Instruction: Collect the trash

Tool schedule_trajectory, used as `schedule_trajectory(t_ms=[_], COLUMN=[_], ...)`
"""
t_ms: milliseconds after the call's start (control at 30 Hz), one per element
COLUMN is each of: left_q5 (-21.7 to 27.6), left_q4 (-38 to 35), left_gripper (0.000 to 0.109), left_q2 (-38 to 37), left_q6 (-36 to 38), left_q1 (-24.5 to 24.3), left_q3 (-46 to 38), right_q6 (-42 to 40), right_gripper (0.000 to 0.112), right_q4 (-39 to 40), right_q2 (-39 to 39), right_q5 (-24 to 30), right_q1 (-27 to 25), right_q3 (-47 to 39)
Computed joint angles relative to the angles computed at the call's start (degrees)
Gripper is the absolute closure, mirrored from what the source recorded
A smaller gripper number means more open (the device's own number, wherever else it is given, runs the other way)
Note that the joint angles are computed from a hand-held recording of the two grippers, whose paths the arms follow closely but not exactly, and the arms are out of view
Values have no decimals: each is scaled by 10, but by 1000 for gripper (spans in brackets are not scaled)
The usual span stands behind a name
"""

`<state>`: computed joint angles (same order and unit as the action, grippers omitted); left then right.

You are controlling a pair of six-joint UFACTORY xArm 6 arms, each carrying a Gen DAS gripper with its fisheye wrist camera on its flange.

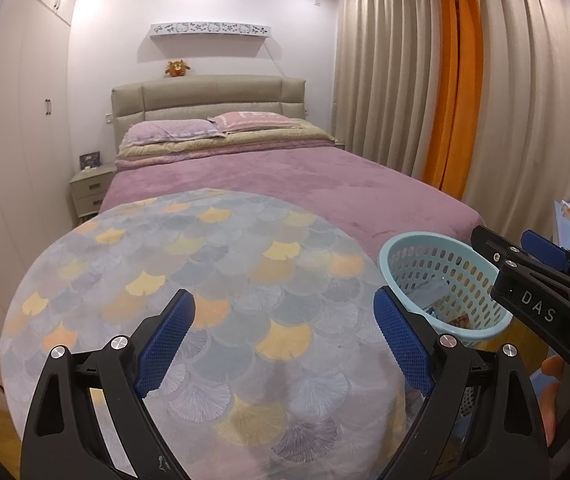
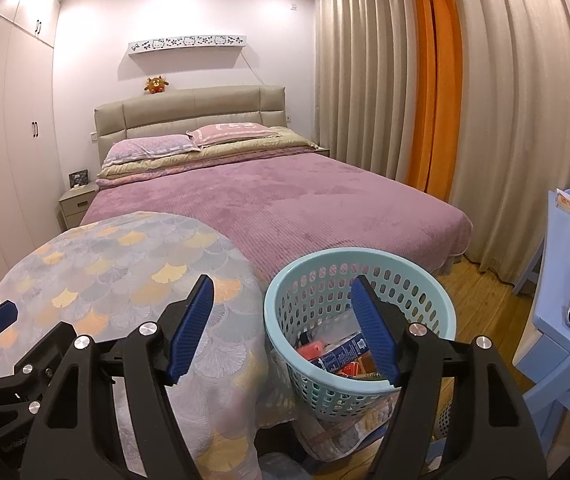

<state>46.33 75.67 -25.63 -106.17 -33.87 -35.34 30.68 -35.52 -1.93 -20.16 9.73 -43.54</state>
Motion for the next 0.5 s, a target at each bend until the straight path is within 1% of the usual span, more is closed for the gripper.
schedule_trajectory(t_ms=[67,167,367,500], left_q5=[-3,-2,0,-1], left_q4=[0,1,1,3], left_gripper=[20,20,20,20], left_q2=[1,2,3,3], left_q6=[0,-1,-3,-5], left_q1=[1,0,-2,-2], left_q3=[0,-1,-2,-3], right_q6=[-14,-8,-31,-34], right_gripper=[45,45,45,45], right_q4=[13,6,31,33], right_q2=[-2,-2,-10,-10], right_q5=[1,-1,-3,-3], right_q1=[3,0,6,7], right_q3=[2,2,12,12])
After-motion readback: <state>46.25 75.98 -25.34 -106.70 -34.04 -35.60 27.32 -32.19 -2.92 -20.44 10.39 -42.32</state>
